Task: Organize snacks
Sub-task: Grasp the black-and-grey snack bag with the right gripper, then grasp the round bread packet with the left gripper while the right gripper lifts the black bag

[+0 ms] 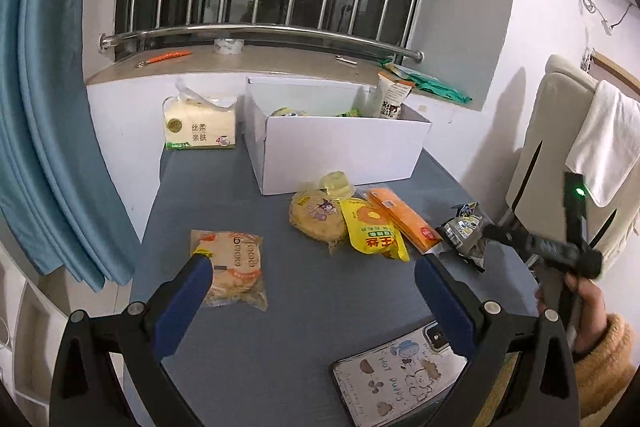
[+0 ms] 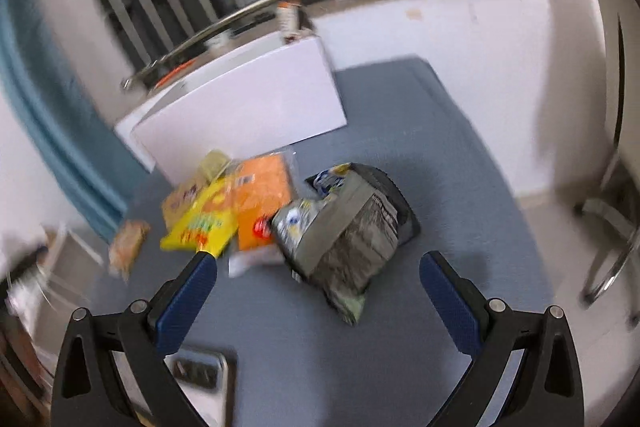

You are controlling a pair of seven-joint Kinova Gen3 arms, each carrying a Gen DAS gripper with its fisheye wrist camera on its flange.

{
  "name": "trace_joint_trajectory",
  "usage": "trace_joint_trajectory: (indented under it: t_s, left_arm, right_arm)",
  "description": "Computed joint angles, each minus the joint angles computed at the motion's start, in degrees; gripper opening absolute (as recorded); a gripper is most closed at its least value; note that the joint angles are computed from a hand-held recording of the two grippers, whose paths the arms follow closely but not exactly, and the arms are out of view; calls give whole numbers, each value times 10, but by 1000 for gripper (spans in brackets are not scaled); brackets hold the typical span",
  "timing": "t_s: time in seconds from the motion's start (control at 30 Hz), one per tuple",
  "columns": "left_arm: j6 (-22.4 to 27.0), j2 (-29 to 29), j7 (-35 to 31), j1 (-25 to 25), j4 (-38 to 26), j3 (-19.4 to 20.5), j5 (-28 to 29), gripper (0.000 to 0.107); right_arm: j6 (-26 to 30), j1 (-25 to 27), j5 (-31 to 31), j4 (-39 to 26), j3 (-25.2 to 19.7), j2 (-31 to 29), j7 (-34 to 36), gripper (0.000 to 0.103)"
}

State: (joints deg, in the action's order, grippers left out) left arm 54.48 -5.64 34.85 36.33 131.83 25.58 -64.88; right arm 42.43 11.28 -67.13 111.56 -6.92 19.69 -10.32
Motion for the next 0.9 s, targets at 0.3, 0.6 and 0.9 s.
trace_joint_trajectory:
  t_s: [0.3, 0.6, 0.9]
  left_arm:
    - [-23, -13, 25, -15, 26, -6, 5, 103]
    - [-111, -14, 19, -68, 60, -39, -11, 103]
    - [-219, 78, -122, -146, 38, -133, -2, 103]
  right_arm:
    - [-25, -31, 56, -75, -10, 71, -178, 70]
    - [21, 35, 14, -51, -50, 47, -94, 50]
    - [128, 84, -81, 24, -8, -32, 58, 50]
